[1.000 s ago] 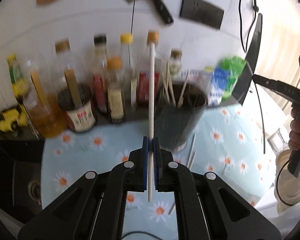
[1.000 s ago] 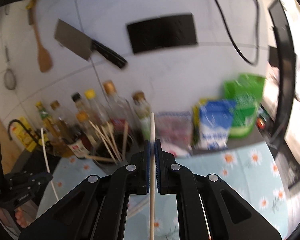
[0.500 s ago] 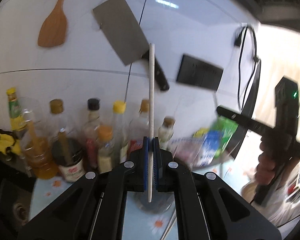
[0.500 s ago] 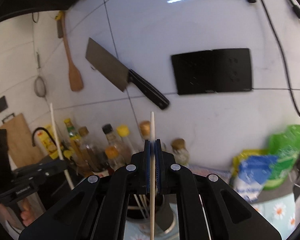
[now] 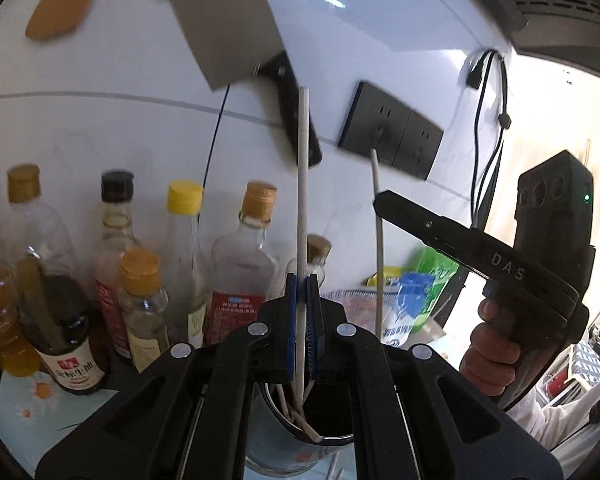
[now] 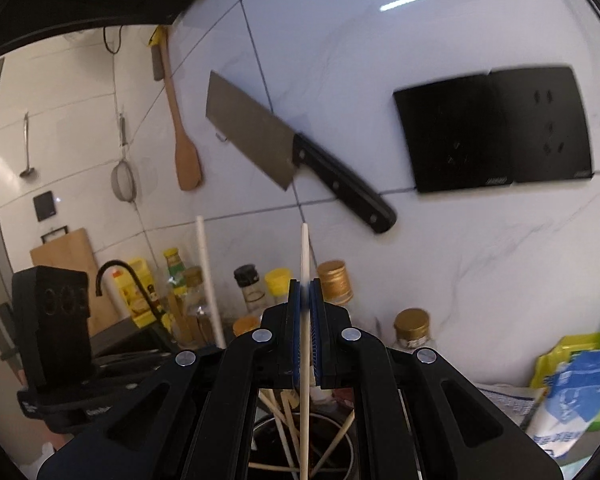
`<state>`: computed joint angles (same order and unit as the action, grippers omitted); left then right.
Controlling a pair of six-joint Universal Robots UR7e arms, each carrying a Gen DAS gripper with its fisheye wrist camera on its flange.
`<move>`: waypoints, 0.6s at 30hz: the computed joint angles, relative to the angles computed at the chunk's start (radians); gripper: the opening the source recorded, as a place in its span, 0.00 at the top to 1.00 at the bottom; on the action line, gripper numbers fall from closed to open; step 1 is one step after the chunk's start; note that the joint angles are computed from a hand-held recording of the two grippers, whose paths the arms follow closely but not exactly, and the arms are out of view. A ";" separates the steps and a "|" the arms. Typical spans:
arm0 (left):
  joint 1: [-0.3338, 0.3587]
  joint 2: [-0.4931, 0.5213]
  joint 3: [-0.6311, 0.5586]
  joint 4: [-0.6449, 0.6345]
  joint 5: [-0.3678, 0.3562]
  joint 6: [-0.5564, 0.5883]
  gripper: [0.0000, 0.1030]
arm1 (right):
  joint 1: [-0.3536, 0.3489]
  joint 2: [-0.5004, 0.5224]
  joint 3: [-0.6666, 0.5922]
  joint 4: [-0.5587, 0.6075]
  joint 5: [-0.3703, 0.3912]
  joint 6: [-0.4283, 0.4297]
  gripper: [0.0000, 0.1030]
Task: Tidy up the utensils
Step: 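Open both grippers to drop the chopsticks into the holder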
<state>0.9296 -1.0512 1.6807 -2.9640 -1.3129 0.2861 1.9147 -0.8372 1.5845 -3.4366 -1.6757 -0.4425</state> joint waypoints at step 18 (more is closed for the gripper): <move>0.012 -0.028 0.058 -0.023 -0.012 0.005 0.58 | -0.034 -0.008 0.053 -0.053 -0.015 0.008 0.63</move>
